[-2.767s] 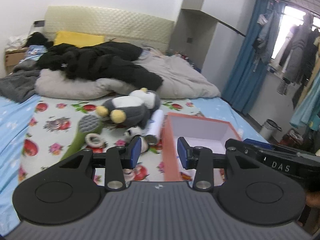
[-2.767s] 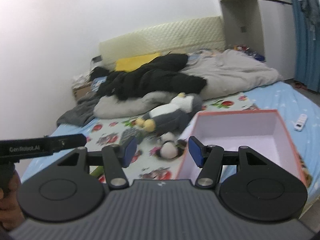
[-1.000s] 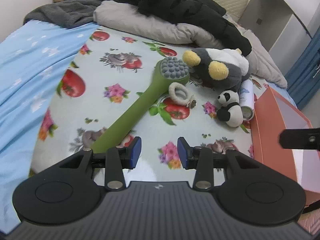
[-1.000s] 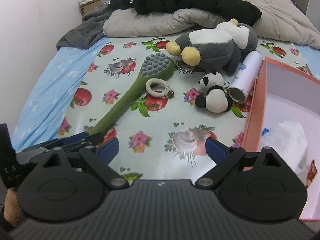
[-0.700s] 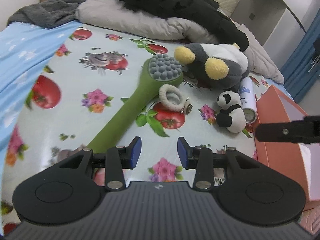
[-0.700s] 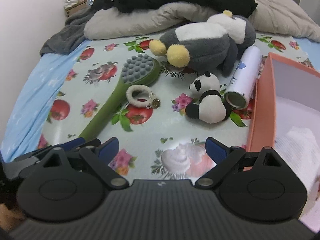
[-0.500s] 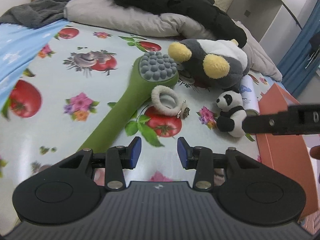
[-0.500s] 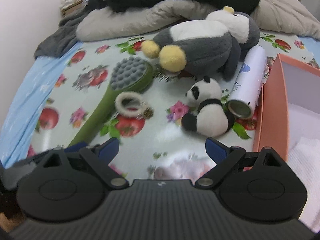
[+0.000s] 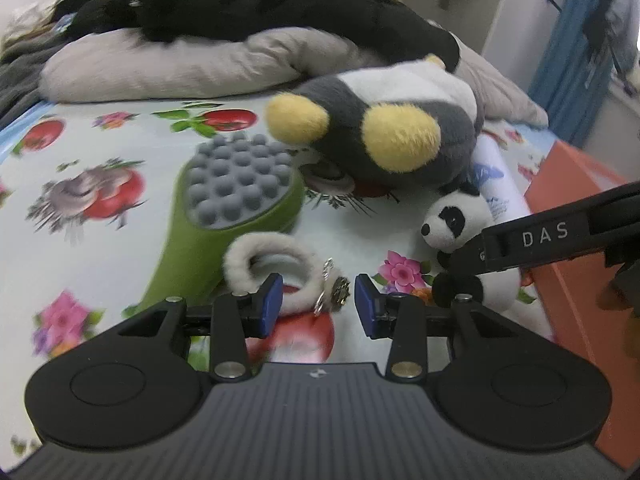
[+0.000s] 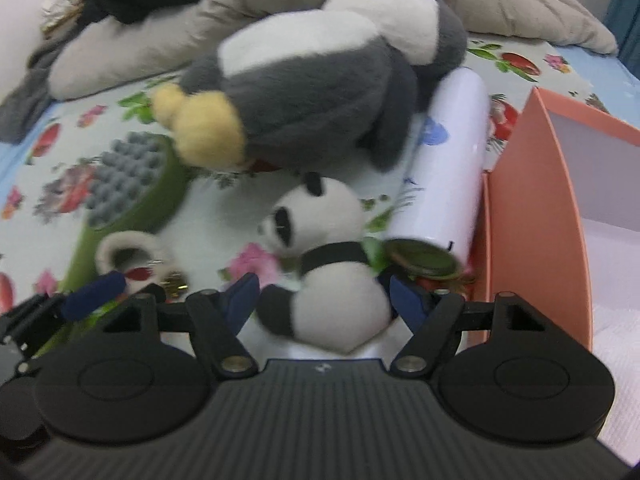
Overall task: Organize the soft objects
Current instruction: 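Close the left tool on the white hair tie while the right tool grasps the panda plush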
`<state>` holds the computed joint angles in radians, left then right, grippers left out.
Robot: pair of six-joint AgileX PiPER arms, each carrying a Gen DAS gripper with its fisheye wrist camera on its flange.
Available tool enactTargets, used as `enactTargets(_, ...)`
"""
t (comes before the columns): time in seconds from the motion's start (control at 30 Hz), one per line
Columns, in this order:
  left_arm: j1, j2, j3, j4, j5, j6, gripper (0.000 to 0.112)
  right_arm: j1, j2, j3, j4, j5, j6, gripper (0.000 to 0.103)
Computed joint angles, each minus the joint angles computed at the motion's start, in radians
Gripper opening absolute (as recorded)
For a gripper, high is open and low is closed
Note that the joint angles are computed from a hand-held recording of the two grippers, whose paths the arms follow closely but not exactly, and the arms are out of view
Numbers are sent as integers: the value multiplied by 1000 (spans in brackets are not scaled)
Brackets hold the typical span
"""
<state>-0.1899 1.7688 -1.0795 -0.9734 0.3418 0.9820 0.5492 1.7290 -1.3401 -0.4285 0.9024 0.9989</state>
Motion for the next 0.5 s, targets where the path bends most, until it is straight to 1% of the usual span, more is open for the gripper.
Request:
enactTargets(0.07, -22, 32, -23, 32, -24, -1, 45, -8, 16, 2, -10, 1, 6, 74)
enactTargets(0.13, -39, 60, -44, 93, -39, -45, 45, -22, 26, 7, 3, -13, -2, 74)
enactTargets(0.17, -43, 70, -49, 99, -44, -44, 45, -26, 31, 8, 6, -17, -6, 75)
enactTargets(0.23, -50, 75, -46, 73, -63, -11, 45, -32, 40, 8, 7, -20, -9, 72)
enactTargets(0.3, -49, 79, -54, 100, -59, -49, 40, -37, 45, 3, 4, -18, -13, 68)
enactTargets(0.33, -47, 80, -58, 106, -52, -64, 28, -39, 45, 3, 6, -22, -21, 67)
enactTargets(0.4, -43, 72, -56, 139, -47, -117, 26, -39, 38, 4, 8, -22, -25, 58)
enactTargets(0.5, -31, 38, -33, 120, -20, -122, 24, -35, 20, 4, 26, -17, -34, 54)
